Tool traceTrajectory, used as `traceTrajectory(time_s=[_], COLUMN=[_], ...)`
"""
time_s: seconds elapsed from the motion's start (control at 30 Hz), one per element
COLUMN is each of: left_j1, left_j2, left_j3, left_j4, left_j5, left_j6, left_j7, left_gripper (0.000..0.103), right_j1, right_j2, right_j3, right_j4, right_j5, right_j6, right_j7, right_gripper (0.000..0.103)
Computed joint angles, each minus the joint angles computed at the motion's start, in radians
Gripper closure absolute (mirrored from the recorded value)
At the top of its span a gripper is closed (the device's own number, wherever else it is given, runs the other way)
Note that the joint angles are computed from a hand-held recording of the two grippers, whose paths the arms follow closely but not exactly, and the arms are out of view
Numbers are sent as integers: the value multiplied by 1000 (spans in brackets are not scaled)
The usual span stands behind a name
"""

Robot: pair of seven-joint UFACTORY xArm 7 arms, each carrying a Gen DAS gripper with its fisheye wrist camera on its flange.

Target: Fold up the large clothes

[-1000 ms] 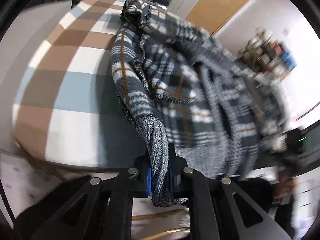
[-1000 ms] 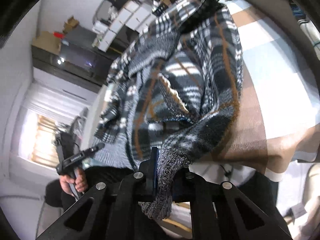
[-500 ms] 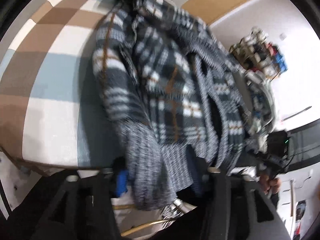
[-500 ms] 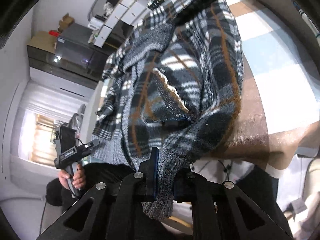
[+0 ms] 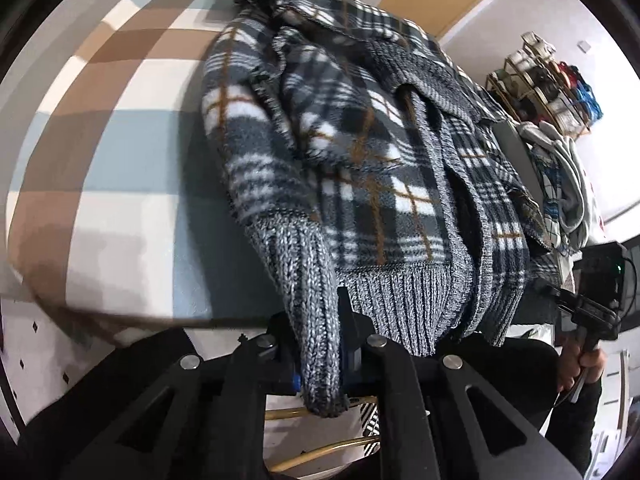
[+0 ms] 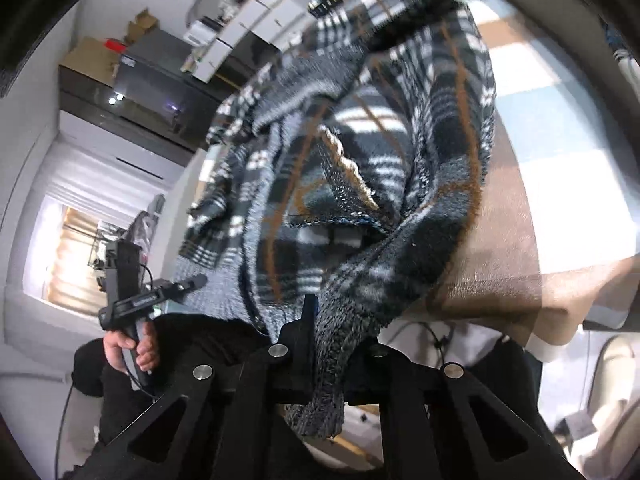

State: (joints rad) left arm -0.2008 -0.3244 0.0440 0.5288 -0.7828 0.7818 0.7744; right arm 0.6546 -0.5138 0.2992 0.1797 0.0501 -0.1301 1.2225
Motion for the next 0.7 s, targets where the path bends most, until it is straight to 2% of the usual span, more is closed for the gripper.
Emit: traceTrajectory(time_s=[0.03, 0.07, 0.3, 0.4, 0.43, 0.53, 0.6, 0.67, 0.7], left_j1=[5, 9, 26, 30, 30, 32, 37, 48, 57], left_j2=[-9, -14, -43, -56, -56, -28, 13, 67, 96], left_j3=[7, 14, 26, 26, 27, 36, 43, 52, 52], left_j4=[-7, -11, -13, -6, 0, 65, 138, 231, 280], left_j5=[1, 4, 20, 34, 37, 41, 27, -13, -37], left_j6=[9, 22, 97, 123, 131, 201, 269, 358, 400], left_j7=[3, 10, 23, 24, 27, 16, 7, -4, -19], left_gripper=[96, 96, 96, 96, 96, 96, 96, 96, 96], right_j1=[4, 42, 82, 141, 134, 134, 148, 160, 180], right_j2=[-4, -3, -1, -22, -41, -60, -62, -73, -68], right_j3=[0, -38, -84, -142, -121, -151, -219, -308, -388], right_j4=[-9, -22, -25, -55, -71, -111, -120, -107, -81], right_j5=[2, -3, -20, -28, -18, -42, -79, -137, -181], right_j6=[-24, -54, -82, -113, -128, -233, -297, -295, -295], right_j7=[3, -4, -11, 2, 21, 27, 40, 46, 42], right_gripper=[94, 94, 94, 94, 94, 94, 94, 94, 94])
